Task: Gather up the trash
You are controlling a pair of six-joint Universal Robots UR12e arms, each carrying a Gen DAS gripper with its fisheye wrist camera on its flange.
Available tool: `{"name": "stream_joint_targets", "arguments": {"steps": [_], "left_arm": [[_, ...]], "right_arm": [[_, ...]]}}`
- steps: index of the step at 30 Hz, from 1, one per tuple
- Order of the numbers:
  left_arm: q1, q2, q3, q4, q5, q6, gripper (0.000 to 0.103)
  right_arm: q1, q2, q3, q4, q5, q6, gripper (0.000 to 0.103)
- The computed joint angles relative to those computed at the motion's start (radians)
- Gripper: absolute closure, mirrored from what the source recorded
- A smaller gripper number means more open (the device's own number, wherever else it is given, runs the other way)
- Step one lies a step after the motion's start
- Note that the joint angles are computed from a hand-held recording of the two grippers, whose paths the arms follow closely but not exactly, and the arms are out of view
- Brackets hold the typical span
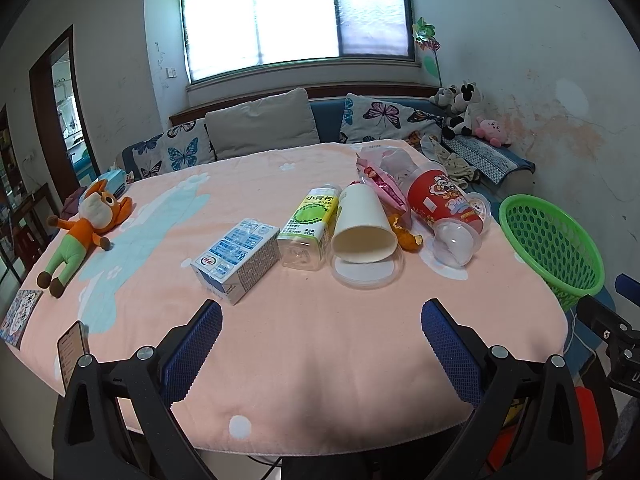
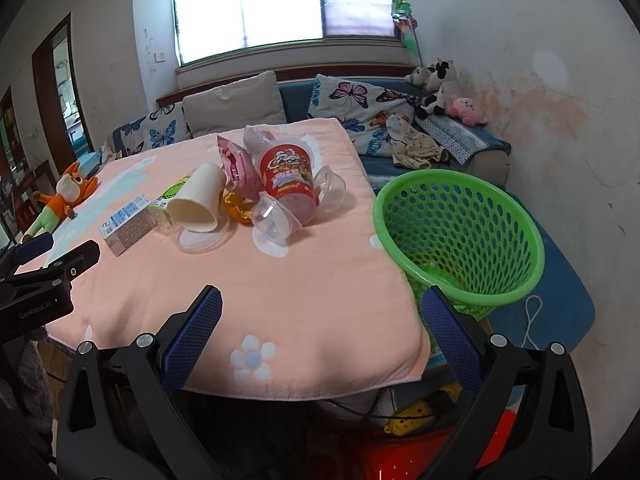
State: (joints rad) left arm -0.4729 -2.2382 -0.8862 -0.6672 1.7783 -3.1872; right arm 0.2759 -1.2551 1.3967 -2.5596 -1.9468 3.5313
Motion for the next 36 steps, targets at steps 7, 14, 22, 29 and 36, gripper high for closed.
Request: {"name": "stream_joint_targets", "arguments": {"steps": [7, 14, 22, 29, 36], "left_arm": [[0.000, -0.001, 0.001, 0.001, 0.001, 0.000, 0.006], [0.000, -0.001, 0.000, 0.001, 0.002, 0.000, 0.006], [0.001, -0.001, -0.001, 0.000, 0.003, -0.001, 0.006], [0.000, -0.001, 0.000, -0.001, 0.005, 0.000, 0.006], [0.001, -0.003, 0.002, -0.002, 0.004, 0.001, 0.006]], "right_arm": [[0.001, 0.006, -0.008, 0.002, 0.003, -0.001, 0.004], [-0.001, 0.004, -0.006, -0.001, 0.010, 0.001, 0.004], [-0.002, 0.006, -0.009, 0.000, 0.016, 0.000, 0.004], [-0.003, 0.007, -0.009, -0.001, 0.019, 0.001, 0.004], [-0.005, 0.010, -0.010, -0.002, 0.020, -0.003, 0.004]]}}
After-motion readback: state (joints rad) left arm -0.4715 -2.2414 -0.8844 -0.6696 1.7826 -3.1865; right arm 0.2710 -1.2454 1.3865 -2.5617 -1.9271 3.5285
